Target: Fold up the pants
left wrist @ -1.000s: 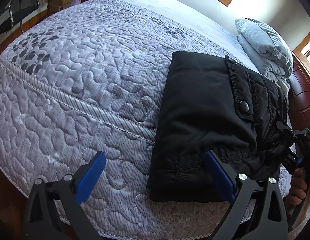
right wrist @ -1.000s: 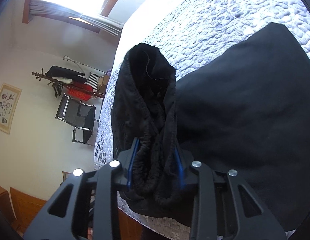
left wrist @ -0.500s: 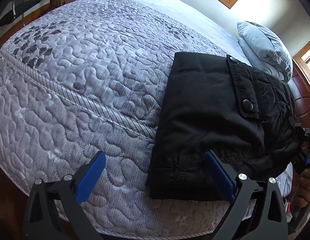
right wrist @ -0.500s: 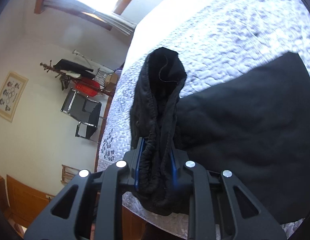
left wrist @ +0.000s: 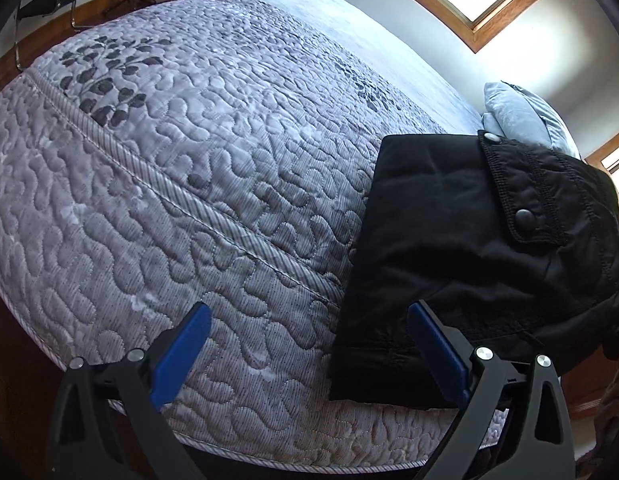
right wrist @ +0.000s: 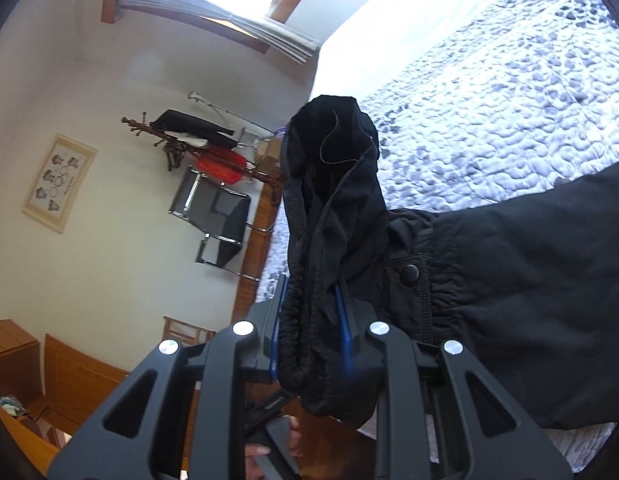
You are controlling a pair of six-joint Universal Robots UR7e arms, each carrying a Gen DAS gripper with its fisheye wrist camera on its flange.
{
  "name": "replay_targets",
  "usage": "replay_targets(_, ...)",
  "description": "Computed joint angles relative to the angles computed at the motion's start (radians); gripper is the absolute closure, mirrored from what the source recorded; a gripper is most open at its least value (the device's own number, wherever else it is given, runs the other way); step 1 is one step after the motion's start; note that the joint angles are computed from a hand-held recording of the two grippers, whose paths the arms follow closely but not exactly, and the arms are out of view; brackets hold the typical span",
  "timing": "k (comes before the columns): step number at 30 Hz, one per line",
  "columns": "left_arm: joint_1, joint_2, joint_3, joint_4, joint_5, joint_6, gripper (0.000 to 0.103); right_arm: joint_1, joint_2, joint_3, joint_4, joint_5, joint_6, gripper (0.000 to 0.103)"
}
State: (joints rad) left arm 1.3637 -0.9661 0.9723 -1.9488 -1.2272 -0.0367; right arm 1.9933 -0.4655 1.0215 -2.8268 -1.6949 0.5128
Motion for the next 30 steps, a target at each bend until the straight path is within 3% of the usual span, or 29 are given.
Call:
replay_targets(6,-0.013,-0.014,0.027,0.002,-0.01,0.011,0.004,0.014,-0.052,0.046,-0.022,-0.019,-0.009,0.082)
replay_targets(13,-0.032,-0.015,0.054,0.005,-0.014,0.041,0.004,0.01,-0.154,0.19,-0.1,-0.064,-0.003,0.082)
replay_targets(19,-0.055,-0.016,0.075,0.009,-0.012,0.062,0.004,-0.004,-0.234,0.325,-0.179,-0.108,0.037,0.082)
replay_targets(30,-0.08,-0.011,0.082,0.03,0.008,0.08,0.004,-0.076,-0.324,0.557,-0.358,-0.118,0.134,0.082)
